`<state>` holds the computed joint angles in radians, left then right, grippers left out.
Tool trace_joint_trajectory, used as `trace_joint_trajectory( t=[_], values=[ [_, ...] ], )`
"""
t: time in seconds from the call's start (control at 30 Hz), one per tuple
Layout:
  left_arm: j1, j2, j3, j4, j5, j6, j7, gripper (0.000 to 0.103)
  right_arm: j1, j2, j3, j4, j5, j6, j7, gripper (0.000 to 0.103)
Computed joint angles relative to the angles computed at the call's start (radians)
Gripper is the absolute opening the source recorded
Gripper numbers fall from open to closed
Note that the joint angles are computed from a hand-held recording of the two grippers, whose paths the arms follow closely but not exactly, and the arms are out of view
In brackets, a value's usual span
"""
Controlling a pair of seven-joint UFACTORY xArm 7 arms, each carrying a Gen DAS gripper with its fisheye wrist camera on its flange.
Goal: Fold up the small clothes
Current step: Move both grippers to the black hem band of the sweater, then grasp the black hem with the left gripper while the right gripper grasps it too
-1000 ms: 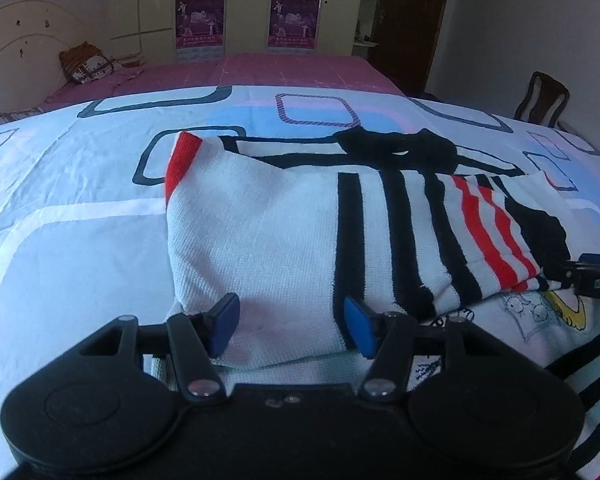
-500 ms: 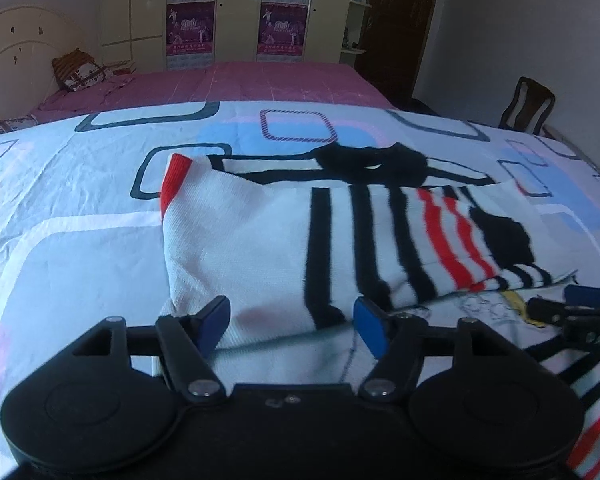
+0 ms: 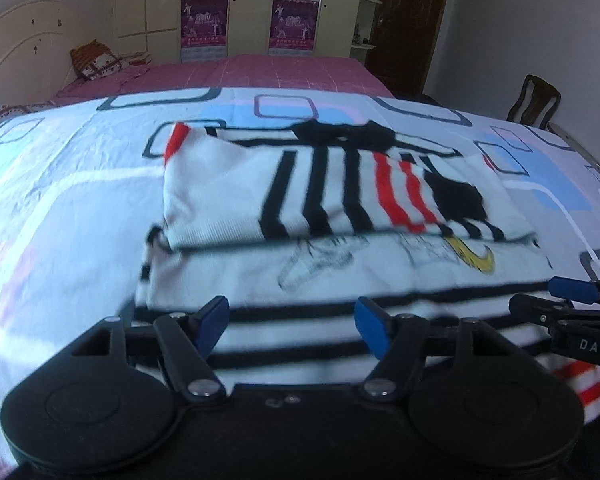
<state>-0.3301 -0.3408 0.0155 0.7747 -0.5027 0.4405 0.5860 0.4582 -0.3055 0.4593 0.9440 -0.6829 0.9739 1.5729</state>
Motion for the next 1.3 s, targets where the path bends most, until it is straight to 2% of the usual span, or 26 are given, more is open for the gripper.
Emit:
trace_joint_trajectory(
  t=[0.17, 0.5, 0.73, 1.07, 1.23, 1.3],
  values=[
    [-0.009, -0.129, -0.015, -0.109, 0.02, 0.012, -0.048, 0.069, 0.036, -0.106, 0.03, -0.063, 0.075, 0.032, -0.01, 0.066],
    [-0.007, -0.344, -0.011, -0.274, 0.135, 0.068, -0.163, 0.068, 0.065, -0.255, 0.109, -0.133, 0.222, 0.108, -0.045, 0.066],
    [0.045, -0.475, 0.008, -0.355, 0.208, 0.11, -0.24, 0.068, 0.065, -0.304, 0.162, -0.141, 0.281, 0.15, -0.039, 0.066],
    [0.136, -0.593, 0.053, -0.431, 0.282, 0.15, -0.283, 0.068, 0.083, -0.343, 0.204, -0.148, 0.349, 0.21, -0.014, 0.066],
    [0.153, -0.606, 0.084, -0.449, 0.277, 0.172, -0.287, 0.063, 0.093, -0.354, 0.219, -0.151, 0.377, 0.232, 0.009, 0.066],
    [0.142, -0.598, 0.11, -0.448, 0.259, 0.185, -0.273, 0.056, 0.097, -0.359, 0.224, -0.155, 0.386, 0.237, 0.022, 0.066]
  ],
)
